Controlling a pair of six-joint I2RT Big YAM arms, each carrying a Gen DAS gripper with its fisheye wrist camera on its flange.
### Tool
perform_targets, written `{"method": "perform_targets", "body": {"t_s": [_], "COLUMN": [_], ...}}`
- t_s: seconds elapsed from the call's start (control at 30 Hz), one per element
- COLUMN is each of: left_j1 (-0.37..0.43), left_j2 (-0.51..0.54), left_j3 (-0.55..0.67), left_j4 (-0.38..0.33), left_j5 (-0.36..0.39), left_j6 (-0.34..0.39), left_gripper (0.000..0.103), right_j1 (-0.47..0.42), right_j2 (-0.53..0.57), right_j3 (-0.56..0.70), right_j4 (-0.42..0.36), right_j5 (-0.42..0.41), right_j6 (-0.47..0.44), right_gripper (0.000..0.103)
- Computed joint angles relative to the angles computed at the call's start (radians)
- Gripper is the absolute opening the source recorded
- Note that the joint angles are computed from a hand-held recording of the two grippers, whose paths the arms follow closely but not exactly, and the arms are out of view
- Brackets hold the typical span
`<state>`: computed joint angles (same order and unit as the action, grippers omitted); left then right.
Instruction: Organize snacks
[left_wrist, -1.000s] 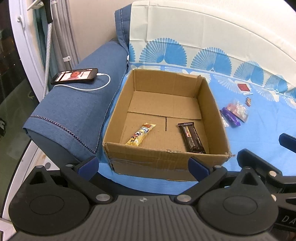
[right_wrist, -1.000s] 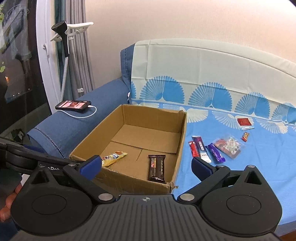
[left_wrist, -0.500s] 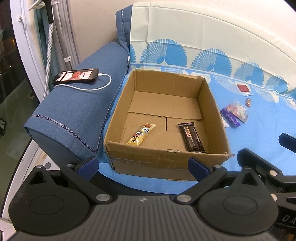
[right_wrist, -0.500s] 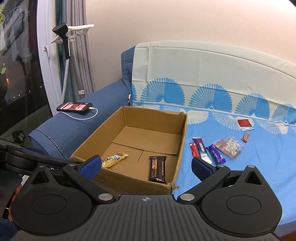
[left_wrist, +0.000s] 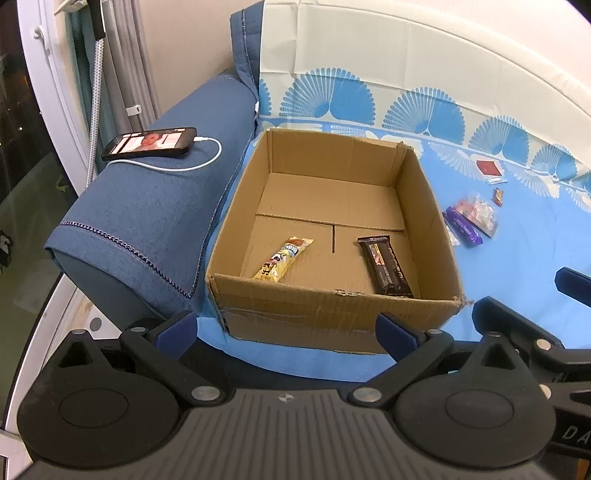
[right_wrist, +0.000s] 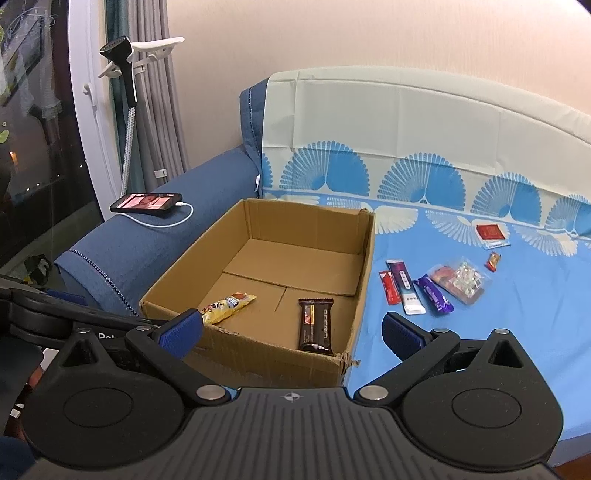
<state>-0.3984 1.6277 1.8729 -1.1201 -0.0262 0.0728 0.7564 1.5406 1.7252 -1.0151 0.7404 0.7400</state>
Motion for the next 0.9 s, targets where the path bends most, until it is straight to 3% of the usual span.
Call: {"method": "perform_targets", "body": {"t_s": [0.3, 0.4, 0.57, 0.73, 0.9], "left_j1": [-0.009, -0.020, -0.044, -0.053, -0.068], "left_j2": [0.044, 0.065, 0.099, 0.176, 0.286], "left_j3": [0.042, 0.066, 0.100, 0.205, 0.370], "left_j4": [-0.043, -0.063, -0.067, -0.128, -0.211], "left_j5": [-0.009, 0.001, -0.034, -0.063, -0.098], "left_j6": [0.004, 0.024, 0.067, 0.034, 0.002], "left_gripper": [0.103, 0.103, 0.103, 0.103, 0.103], "right_j1": [-0.038, -0.053, -0.097, -0.180, -0.320], "right_j2": [-0.014, -0.011, -0.048, -0.087, -0.096], "right_j3": [-0.041, -0.039, -0.097, -0.174, -0.244], "right_j4": [0.021, -0.017, -0.009, -0.001, 0.045], "right_j5": [-0.120, -0.120, -0.095, -0.059, -0.038], "right_j6": [0.059, 0.113, 0.200, 0.242, 0.234], "right_gripper": [0.103, 0.103, 0.103, 0.103, 0.103]}}
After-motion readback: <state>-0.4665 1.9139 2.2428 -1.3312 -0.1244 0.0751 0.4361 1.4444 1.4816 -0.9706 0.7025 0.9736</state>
